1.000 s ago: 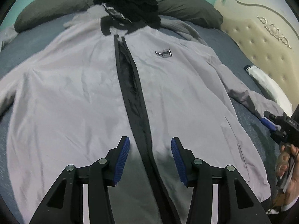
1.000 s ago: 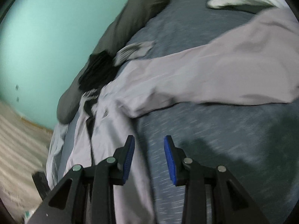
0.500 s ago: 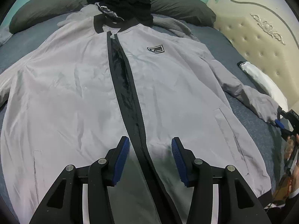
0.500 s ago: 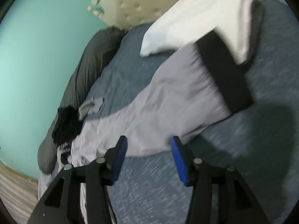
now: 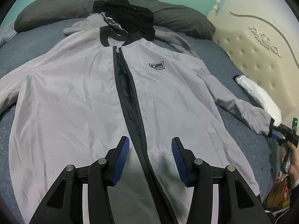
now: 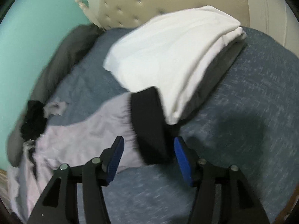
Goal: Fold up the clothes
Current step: 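Move the right tool to the other sleeve beside the white pillow, then close the right tool on the black cuff of that sleeve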
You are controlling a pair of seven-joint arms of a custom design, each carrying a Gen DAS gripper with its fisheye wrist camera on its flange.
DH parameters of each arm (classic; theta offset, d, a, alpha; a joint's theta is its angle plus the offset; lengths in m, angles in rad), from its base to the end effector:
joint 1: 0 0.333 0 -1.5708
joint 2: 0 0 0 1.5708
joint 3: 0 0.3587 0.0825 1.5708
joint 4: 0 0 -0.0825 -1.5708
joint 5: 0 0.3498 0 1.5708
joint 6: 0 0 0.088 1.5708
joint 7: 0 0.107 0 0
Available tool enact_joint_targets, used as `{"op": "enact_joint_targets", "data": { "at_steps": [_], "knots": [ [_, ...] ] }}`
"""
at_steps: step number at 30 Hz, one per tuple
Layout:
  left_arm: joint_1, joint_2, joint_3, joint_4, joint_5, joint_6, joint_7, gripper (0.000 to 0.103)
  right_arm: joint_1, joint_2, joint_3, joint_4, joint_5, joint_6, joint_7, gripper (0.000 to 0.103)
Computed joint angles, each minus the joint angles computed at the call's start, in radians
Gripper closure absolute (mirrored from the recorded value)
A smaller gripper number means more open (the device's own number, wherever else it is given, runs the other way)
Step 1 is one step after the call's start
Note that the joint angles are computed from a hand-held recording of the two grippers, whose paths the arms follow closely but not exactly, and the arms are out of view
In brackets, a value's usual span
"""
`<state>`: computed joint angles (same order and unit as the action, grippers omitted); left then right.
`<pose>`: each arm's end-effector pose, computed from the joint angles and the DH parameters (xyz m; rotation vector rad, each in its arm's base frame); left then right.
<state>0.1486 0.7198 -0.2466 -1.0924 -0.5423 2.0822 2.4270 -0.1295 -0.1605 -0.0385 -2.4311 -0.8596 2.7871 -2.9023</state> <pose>0.7701 -0.0310 0.4861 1.2873 -2.6454 1.1009 0.4632 -0.0443 0.4766 -0.4252 2.5439 -0.6246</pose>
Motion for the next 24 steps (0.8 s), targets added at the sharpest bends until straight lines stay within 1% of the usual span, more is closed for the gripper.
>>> {"op": "enact_joint_targets", "data": {
  "at_steps": [2, 3, 5, 8, 10, 12, 13, 15, 16, 18, 19, 20, 23, 24],
  "knots": [
    [0.000, 0.005, 0.001, 0.008, 0.001, -0.002, -0.003, 0.052, -0.008, 0.012, -0.030, -0.035, 0.031, 0.103, -0.021, 0.046],
    [0.000, 0.007, 0.001, 0.011, 0.002, -0.003, -0.004, 0.052, -0.016, 0.018, -0.036, -0.049, 0.040, 0.146, -0.021, 0.046],
    [0.000, 0.009, 0.001, 0.015, 0.004, -0.003, -0.007, 0.052, -0.049, 0.034, -0.031, -0.067, 0.006, 0.222, 0.014, 0.046],
    [-0.001, 0.011, 0.001, 0.018, 0.006, -0.002, -0.010, 0.052, -0.089, 0.050, -0.015, -0.066, -0.075, 0.276, 0.056, 0.046],
    [-0.002, 0.013, 0.002, 0.020, 0.009, -0.002, -0.013, 0.052, -0.090, 0.059, -0.018, -0.062, -0.079, 0.297, 0.042, 0.048],
    [-0.002, 0.015, 0.002, 0.021, 0.011, -0.002, -0.013, 0.052, -0.079, 0.051, -0.019, -0.064, -0.051, 0.283, 0.005, 0.059],
    [-0.002, 0.014, 0.002, 0.019, 0.012, -0.002, -0.012, 0.052, -0.075, 0.046, -0.019, -0.065, -0.036, 0.274, -0.013, 0.062],
    [-0.002, 0.013, 0.001, 0.016, 0.013, 0.000, -0.010, 0.052, -0.063, 0.035, -0.016, -0.064, -0.001, 0.250, -0.054, 0.076],
    [-0.001, 0.013, 0.001, 0.015, 0.014, 0.000, -0.010, 0.052, -0.058, 0.029, -0.014, -0.062, 0.016, 0.238, -0.073, 0.079],
    [-0.002, 0.012, 0.002, 0.014, 0.015, 0.001, -0.010, 0.052, -0.049, 0.018, -0.010, -0.059, 0.045, 0.212, -0.108, 0.090],
    [-0.002, 0.012, 0.002, 0.013, 0.015, 0.001, -0.010, 0.052, -0.045, 0.013, -0.007, -0.056, 0.058, 0.200, -0.124, 0.092],
    [-0.001, 0.012, 0.002, 0.013, 0.015, 0.001, -0.010, 0.052, -0.043, 0.004, -0.001, -0.055, 0.065, 0.184, -0.133, 0.092],
    [-0.001, 0.012, 0.002, 0.014, 0.015, 0.000, -0.011, 0.052, -0.067, -0.008, 0.020, -0.052, 0.009, 0.222, -0.101, 0.093],
    [-0.001, 0.012, 0.002, 0.014, 0.015, 0.000, -0.011, 0.052, -0.068, -0.007, 0.017, -0.050, 0.006, 0.240, -0.114, 0.093]
  ]
}}
